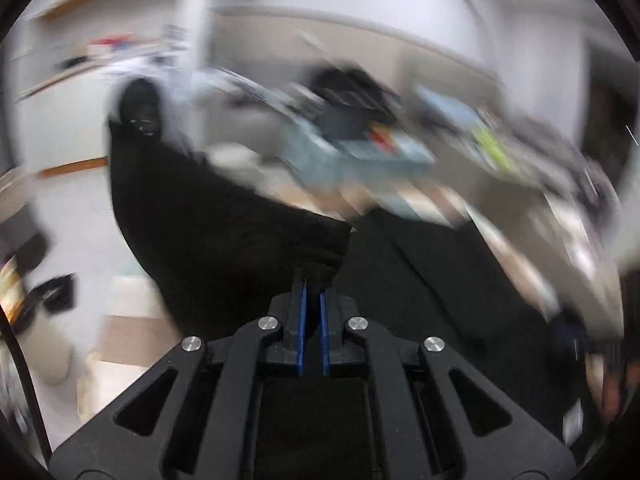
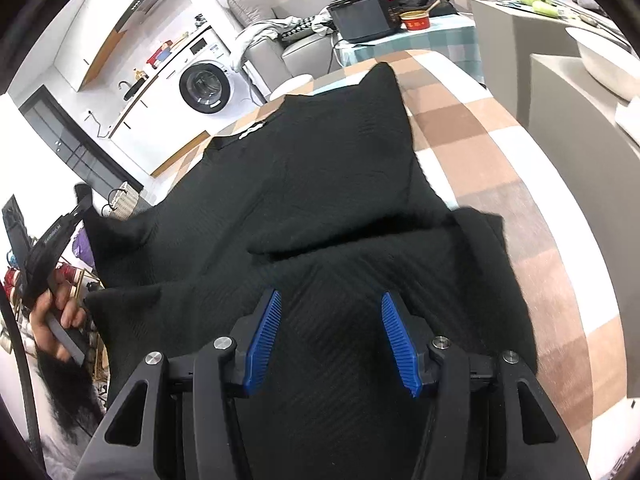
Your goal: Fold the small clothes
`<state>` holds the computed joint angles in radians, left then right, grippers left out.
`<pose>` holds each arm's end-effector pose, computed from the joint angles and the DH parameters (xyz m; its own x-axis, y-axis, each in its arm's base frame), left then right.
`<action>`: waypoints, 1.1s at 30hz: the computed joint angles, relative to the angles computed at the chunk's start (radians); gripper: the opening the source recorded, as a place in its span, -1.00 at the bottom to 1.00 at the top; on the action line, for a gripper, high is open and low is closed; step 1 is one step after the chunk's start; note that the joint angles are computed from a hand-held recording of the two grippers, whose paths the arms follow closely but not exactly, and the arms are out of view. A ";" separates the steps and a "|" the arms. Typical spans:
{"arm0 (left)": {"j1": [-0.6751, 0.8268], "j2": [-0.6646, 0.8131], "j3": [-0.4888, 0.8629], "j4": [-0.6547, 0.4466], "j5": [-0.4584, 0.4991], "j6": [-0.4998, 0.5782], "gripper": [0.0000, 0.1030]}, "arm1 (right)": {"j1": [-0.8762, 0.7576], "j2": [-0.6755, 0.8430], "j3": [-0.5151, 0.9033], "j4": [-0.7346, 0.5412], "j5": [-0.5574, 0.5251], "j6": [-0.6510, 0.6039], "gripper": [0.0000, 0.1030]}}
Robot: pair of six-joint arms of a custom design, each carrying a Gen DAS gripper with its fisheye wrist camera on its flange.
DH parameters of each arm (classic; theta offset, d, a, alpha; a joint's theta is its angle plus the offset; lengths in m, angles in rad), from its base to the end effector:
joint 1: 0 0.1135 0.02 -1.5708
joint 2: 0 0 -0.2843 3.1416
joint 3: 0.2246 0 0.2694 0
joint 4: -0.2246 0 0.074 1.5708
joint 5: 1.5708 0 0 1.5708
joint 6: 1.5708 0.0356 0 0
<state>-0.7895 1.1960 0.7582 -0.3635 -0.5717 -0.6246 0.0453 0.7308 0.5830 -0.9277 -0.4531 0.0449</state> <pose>0.1908 -0.1650 0.2464 -0.6044 -0.0889 -0.7917 -0.0264 0.9954 -0.0916 0.1265 0.0213 0.2307 -0.8892 0.0001 -0.4575 -0.2089 0.8896 0.4061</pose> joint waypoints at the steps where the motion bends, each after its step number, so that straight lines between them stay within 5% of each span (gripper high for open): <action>1: -0.017 0.029 -0.002 0.008 0.024 -0.002 -0.93 | -0.017 -0.004 0.000 -0.011 0.001 -0.009 0.05; 5: -0.051 0.023 -0.058 -0.040 0.066 -0.132 -0.68 | -0.060 -0.010 0.002 -0.043 -0.004 -0.042 0.05; 8: -0.066 -0.065 -0.126 -0.094 0.017 -0.228 -0.09 | -0.080 -0.004 0.004 -0.046 -0.017 -0.062 0.09; 14: -0.035 -0.237 -0.220 -0.231 -0.027 -0.335 -0.03 | -0.032 0.015 0.003 -0.016 0.003 -0.034 0.09; 22: 0.125 -0.327 -0.207 -0.247 0.038 -0.219 0.02 | 0.013 0.013 0.026 -0.021 0.040 -0.009 0.15; 24: 0.160 -0.335 -0.195 -0.247 0.015 -0.205 0.31 | 0.009 0.009 0.025 -0.023 0.045 -0.005 0.19; 29: 0.396 -0.071 -0.135 -0.110 0.120 -0.037 0.40 | 0.046 0.032 0.018 0.000 0.066 0.026 0.19; 33: 0.497 0.138 -0.089 -0.021 0.264 0.045 0.19 | 0.062 0.022 0.019 -0.002 0.063 0.033 0.19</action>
<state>-0.2925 1.3335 0.6692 -0.3843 -0.3080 -0.5795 0.1077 0.7530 0.6024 -0.9296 -0.3897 0.0782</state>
